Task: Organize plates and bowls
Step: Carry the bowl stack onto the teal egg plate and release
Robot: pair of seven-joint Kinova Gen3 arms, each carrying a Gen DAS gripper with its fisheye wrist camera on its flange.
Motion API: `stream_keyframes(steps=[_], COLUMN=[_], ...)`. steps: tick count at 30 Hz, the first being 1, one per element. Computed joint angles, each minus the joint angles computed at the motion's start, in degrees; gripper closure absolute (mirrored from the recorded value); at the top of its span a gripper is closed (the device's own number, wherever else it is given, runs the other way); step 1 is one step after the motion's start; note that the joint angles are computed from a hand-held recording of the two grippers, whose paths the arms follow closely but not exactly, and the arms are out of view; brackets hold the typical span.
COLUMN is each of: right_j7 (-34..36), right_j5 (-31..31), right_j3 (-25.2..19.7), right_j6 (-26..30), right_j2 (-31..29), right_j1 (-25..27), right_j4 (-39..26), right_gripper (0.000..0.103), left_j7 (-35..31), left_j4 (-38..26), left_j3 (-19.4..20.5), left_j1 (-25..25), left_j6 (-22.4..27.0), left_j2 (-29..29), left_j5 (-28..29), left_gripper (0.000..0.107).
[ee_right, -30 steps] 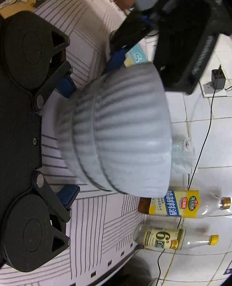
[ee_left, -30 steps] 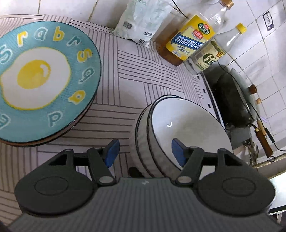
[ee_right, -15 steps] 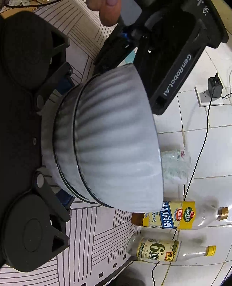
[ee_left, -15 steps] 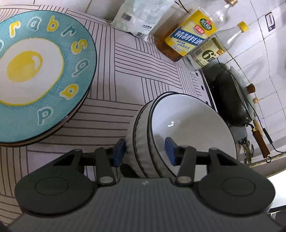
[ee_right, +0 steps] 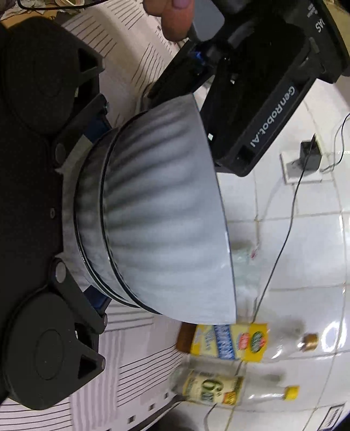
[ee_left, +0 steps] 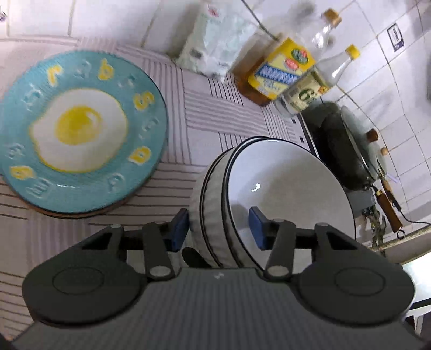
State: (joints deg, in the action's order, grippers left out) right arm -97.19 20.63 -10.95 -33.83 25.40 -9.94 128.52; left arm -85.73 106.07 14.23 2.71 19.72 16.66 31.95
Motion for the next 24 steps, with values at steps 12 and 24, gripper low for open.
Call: stream_keyframes(steps=[12,24], right_j7=[-7.3,-7.7], right_j5=[11.5,8.8], right_j3=[-6.0,-7.2], right_j6=[4.6,11.7], right_j2=[1.5,6.8], right_j1=[0.3,-5.4], right_j4=[-9.2,-20.0], right_gripper=[0.000,0.000], left_j7=[8.9,-4.8], left_j4=[2.1,-2.7], left_j3=[-8.6,-7.8], left_j1=[-0.6,-8.8], left_j6=[3.6,8.1], left_j2=[-8.6,-2.8], left_j5=[-7.7,-1.7], left_gripper=[0.059,0.055])
